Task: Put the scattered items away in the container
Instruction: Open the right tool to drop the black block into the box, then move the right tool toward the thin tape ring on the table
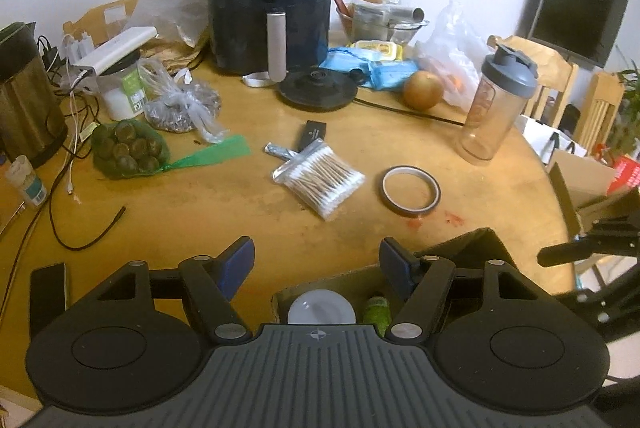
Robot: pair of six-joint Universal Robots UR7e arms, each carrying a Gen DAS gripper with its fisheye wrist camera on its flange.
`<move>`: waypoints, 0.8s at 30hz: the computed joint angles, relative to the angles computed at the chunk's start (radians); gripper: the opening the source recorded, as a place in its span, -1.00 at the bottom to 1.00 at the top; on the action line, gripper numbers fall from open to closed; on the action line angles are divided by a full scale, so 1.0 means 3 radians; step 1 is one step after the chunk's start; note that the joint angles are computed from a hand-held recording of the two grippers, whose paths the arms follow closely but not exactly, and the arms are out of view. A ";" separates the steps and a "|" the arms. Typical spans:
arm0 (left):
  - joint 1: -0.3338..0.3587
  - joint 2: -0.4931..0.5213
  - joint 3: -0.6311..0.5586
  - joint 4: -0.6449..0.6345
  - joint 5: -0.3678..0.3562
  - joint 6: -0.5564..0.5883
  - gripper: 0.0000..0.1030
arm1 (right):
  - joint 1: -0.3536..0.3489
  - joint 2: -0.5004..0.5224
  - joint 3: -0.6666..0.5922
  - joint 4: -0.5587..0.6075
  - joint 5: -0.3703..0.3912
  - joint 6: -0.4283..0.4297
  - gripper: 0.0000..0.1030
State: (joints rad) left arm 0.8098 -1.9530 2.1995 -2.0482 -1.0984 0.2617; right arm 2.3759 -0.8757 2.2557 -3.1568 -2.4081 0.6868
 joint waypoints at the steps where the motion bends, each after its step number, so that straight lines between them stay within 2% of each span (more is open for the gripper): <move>1: 0.0001 0.0005 -0.0002 -0.0015 -0.0008 -0.0007 0.33 | 0.0002 0.0004 0.0018 -0.0054 0.0004 0.0019 0.59; 4: 0.0030 0.0047 -0.0024 -0.0032 -0.0064 -0.0055 0.37 | 0.0020 0.0009 0.0031 -0.0077 -0.0071 0.0084 0.78; 11: 0.0132 0.0147 -0.0133 -0.0051 -0.0226 -0.0252 0.56 | 0.0053 0.0013 -0.0021 0.0019 -0.0222 0.0116 0.98; 17: 0.0168 0.0217 -0.0192 -0.0129 -0.0265 -0.0243 0.59 | 0.0061 0.0020 -0.0136 0.0374 -0.0382 0.0200 1.00; 20: 0.0211 0.0244 -0.0223 -0.0148 -0.0322 -0.0209 0.62 | 0.0050 0.0045 -0.0159 0.0309 -0.0395 0.0153 1.00; 21: 0.0220 0.0245 -0.0227 -0.0149 -0.0324 -0.0184 0.66 | 0.0051 0.0056 -0.0175 0.0309 -0.0413 0.0155 1.00; 23: 0.0213 0.0245 -0.0214 -0.0173 -0.0282 -0.0124 0.93 | 0.0049 0.0068 -0.0211 0.0357 -0.0447 0.0179 1.00; 24: 0.0210 0.0237 -0.0195 -0.0209 -0.0257 -0.0074 0.98 | 0.0053 0.0072 -0.0237 0.0410 -0.0479 0.0206 1.00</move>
State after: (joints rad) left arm 0.8729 -1.8820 2.1410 -2.1109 -1.1756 0.2395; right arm 2.3920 -0.8540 2.1844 -3.0338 -2.5517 0.7486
